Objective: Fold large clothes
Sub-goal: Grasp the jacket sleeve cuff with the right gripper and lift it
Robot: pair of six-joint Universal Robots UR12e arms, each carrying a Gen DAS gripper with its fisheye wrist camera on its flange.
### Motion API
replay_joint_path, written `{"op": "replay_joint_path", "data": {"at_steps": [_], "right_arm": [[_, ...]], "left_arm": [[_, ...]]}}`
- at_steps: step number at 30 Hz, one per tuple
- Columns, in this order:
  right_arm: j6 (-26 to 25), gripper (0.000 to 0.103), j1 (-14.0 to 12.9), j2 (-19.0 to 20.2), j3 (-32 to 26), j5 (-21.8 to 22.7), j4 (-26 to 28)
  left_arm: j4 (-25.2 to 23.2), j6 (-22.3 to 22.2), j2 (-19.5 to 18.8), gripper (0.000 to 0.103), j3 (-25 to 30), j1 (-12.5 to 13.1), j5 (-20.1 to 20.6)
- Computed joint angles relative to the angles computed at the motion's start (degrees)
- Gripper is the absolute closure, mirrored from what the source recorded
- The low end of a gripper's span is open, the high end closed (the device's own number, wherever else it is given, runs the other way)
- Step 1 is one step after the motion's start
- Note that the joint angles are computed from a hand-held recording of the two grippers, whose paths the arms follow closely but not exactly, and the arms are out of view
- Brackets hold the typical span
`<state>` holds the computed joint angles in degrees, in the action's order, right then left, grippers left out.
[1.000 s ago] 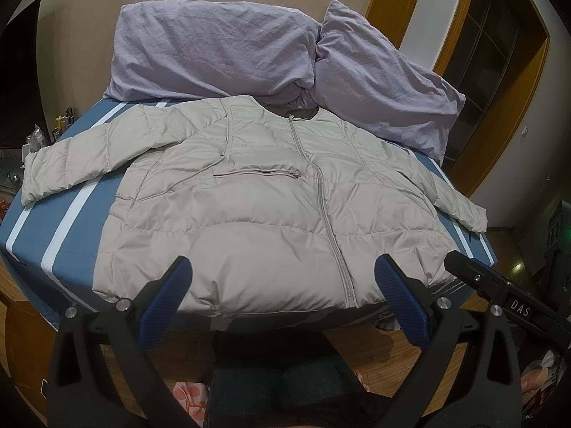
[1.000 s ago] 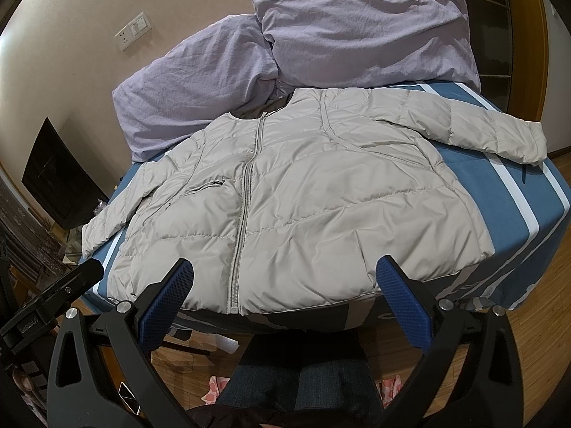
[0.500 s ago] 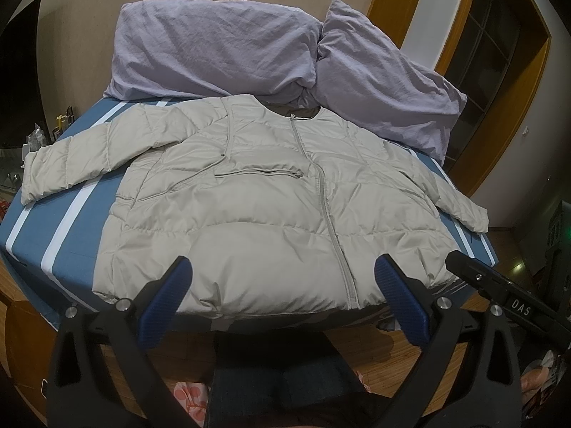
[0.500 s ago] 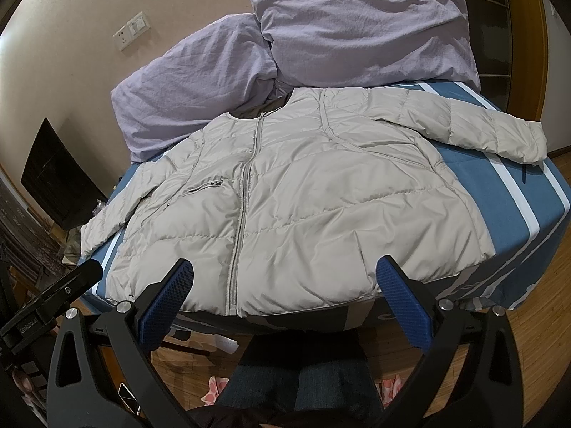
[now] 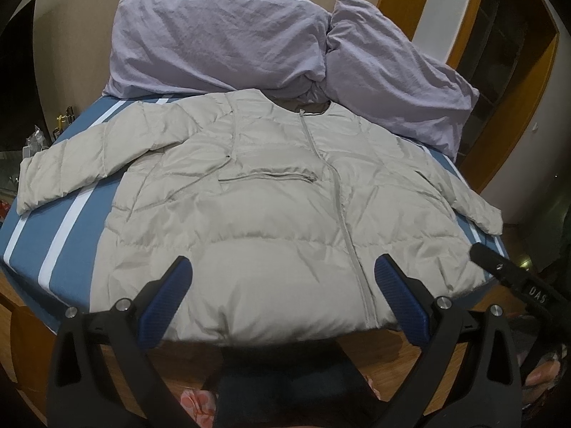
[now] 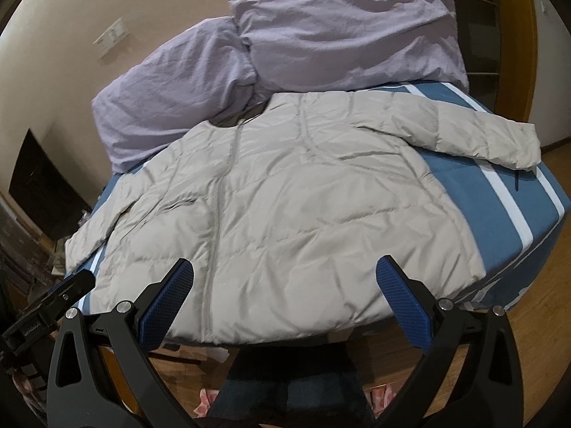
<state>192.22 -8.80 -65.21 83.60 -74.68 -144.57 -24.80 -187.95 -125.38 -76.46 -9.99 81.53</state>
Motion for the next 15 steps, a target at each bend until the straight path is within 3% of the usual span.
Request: {"op": "replay_joint_path", "data": {"at_steps": [10, 15], "right_arm": [[2.5, 0.001, -1.1, 3.5, -4.3, -7.7, 2.7], [6.8, 0.001, -3.0, 6.1, -6.7, -13.9, 2.6]], "left_arm": [[-3.4, 0.8, -4.6, 0.002, 6.8, 0.1, 3.9], [-5.2, 1.7, -7.4, 0.002, 10.9, -0.2, 7.8]]}}
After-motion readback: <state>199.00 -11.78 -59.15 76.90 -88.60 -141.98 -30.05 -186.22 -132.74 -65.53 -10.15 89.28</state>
